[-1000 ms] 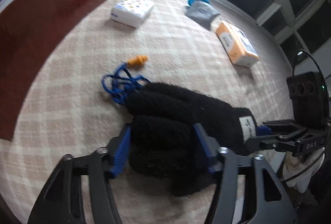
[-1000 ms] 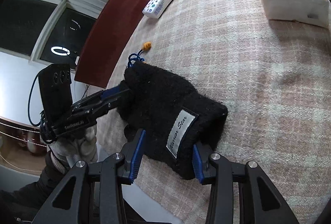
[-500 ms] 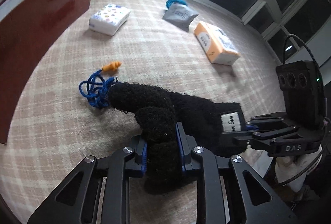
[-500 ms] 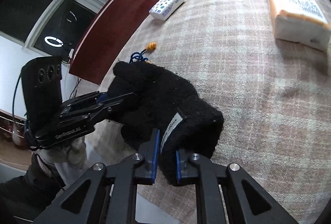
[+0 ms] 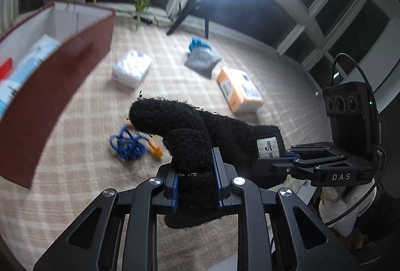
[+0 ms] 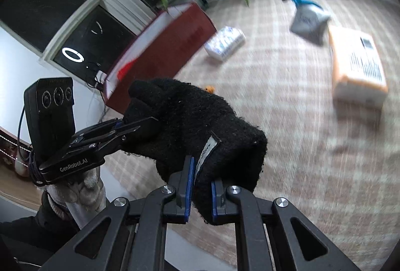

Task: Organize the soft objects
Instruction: 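Carry the black glove up and over the dark red box with both grippers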

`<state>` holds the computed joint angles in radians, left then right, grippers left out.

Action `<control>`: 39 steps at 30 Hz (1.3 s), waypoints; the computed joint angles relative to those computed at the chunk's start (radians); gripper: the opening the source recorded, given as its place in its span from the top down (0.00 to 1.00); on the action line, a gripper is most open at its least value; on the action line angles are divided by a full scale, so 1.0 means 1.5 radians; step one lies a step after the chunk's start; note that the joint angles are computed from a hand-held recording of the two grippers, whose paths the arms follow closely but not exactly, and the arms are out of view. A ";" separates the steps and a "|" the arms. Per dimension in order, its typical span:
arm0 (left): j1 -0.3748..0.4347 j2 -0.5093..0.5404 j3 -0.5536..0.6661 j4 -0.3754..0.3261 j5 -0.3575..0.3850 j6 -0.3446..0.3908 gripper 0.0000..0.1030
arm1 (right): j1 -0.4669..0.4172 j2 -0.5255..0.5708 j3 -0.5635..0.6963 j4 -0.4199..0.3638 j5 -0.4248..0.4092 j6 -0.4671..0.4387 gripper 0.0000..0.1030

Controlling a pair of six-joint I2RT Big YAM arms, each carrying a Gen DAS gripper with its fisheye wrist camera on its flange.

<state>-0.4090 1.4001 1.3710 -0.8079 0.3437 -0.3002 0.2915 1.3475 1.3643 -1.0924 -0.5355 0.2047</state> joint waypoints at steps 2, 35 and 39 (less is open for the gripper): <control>0.013 -0.011 0.001 0.009 0.002 -0.003 0.81 | 0.006 0.006 0.023 0.002 0.005 0.000 0.90; 0.239 -0.025 0.006 0.094 -0.021 -0.018 0.81 | 0.191 0.439 0.704 -0.144 0.188 -0.117 0.91; 0.246 -0.012 0.009 0.096 -0.026 -0.022 0.81 | 0.198 0.530 0.855 -0.212 0.209 -0.132 0.91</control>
<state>-0.0398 1.3821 1.3844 -0.6636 0.3047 -0.3331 0.5879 2.1420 2.6472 -1.4108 -0.2222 0.0060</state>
